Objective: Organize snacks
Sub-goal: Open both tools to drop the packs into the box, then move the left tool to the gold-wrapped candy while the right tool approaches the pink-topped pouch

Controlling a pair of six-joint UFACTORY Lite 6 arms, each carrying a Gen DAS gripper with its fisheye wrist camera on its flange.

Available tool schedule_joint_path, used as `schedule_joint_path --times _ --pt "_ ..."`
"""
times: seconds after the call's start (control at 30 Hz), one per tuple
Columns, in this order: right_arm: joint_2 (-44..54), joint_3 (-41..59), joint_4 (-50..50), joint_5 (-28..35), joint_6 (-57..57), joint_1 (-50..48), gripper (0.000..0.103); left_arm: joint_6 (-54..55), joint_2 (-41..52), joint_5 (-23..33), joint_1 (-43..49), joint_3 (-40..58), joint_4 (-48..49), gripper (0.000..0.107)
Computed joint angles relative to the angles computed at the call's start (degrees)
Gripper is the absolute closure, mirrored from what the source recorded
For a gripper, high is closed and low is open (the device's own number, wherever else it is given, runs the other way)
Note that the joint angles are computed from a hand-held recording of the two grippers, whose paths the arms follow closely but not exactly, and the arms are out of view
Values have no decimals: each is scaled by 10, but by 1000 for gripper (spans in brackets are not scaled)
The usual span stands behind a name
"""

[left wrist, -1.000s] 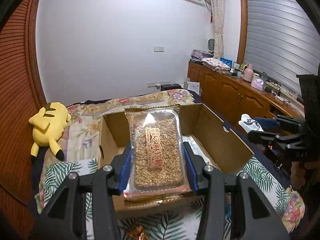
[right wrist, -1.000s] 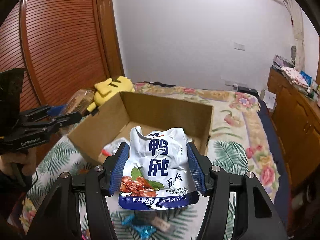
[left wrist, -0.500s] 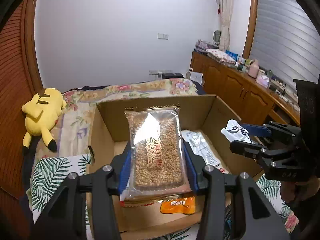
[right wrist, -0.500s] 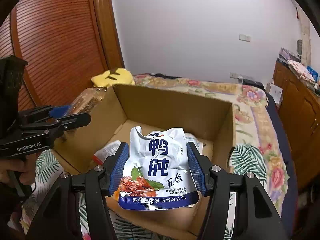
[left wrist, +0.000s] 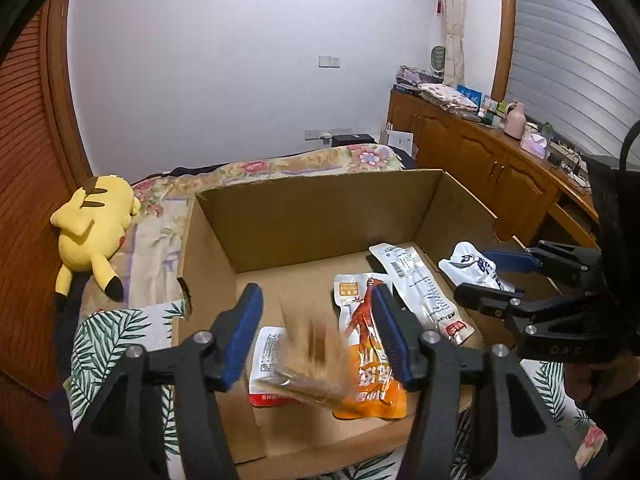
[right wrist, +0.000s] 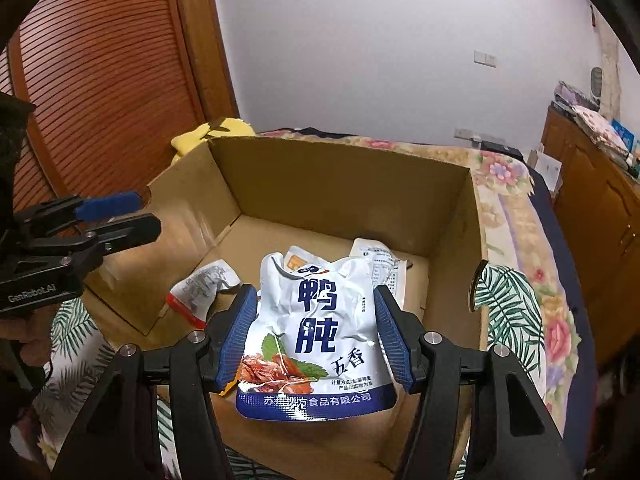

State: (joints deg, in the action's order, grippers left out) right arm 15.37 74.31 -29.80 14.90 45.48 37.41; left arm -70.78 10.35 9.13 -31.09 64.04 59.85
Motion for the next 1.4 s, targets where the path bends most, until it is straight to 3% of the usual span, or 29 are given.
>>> schedule_joint_path --times 0.17,0.33,0.5,0.77,0.97,1.4 --pt "-8 -2 -54 3 56 9 38 53 -26 0 -1 -18 -55 44" --pt "-63 -47 -92 1 108 20 36 13 -84 5 -13 -67 -19 43" --pt "-160 -129 -188 22 238 63 36 -7 -177 18 -29 -142 -2 43" --pt "-264 -236 -305 132 436 223 36 -34 -350 58 -82 -288 4 42" --pt "-227 -270 -352 176 577 336 36 -79 -437 97 -136 -374 23 42" --pt "-98 -271 -431 140 757 395 36 -209 -543 140 -215 -533 79 42"
